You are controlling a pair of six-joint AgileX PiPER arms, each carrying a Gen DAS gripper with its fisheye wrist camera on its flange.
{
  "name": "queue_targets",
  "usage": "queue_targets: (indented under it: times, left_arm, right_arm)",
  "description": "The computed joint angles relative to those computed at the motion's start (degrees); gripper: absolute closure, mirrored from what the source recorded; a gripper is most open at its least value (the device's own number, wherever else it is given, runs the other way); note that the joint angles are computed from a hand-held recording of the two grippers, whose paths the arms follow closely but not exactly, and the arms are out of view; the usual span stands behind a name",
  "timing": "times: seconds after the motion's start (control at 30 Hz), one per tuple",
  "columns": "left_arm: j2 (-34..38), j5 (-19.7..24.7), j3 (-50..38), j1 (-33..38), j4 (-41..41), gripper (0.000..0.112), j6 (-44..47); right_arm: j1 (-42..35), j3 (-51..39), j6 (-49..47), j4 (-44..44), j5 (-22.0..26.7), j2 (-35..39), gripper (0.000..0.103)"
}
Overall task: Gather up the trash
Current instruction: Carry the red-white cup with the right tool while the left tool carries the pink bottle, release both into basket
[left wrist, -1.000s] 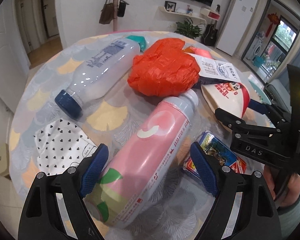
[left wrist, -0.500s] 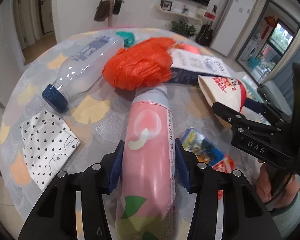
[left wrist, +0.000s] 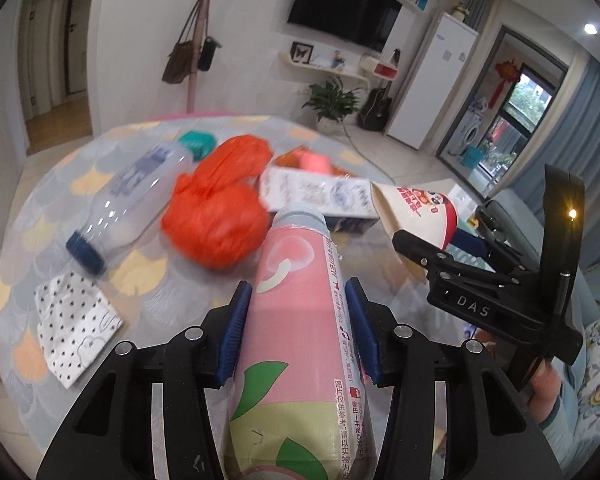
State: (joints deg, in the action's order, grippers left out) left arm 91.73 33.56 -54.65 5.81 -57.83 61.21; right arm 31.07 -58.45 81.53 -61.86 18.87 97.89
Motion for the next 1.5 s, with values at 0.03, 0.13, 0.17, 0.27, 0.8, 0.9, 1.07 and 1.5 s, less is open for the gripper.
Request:
queue_targets:
  times: [0.03,0.13,0.17,0.27,0.8,0.9,1.07,1.5]
  left_arm:
    - [-0.26,-0.21,-0.32,-0.74,-0.19,0.066,-0.28]
    - [-0.07,-0.27,-2.27,-2.92,-0.35,0.066,-1.61]
    - [0.08,-0.22,-2.79,-3.45,-0.24,0.066,-1.97]
    - [0.81,-1.28,-4.88,-6.47,1.35,0.066,-4.68]
    - [13.77,-4.12,-25.45,-24.84,18.44,0.066,-26.44]
    - [18.07,-2.87,-32.10,-27.57,22.19,0.066,-31.25]
    - [27.12,0.80,-45.70,-31.97,27.33,0.066,-38.41]
    - [49.98,14.73,-80.77,-39.23,39.19,0.066,-53.11]
  right_arm:
    - [-0.31,0.66,1.16,-1.18,-0.18,-0.63,0.029]
    - [-1.94,2.21,2.55,-2.87,-0.76,-3.01,0.029]
    - [-2.73,2.86,3.02,-3.42,-1.14,-4.01,0.029]
    - [-4.66,4.20,4.82,-5.78,-1.65,-6.07,0.029]
    - [-21.61,8.38,18.36,-20.29,-6.89,-10.38,0.029]
    - [-25.28,8.73,23.68,-25.38,-6.72,-9.42,0.029]
    - [-31.18,8.27,30.01,-31.55,-7.40,-6.18,0.029]
    - [-42.39,1.28,13.28,-13.47,-9.45,9.07,0.029]
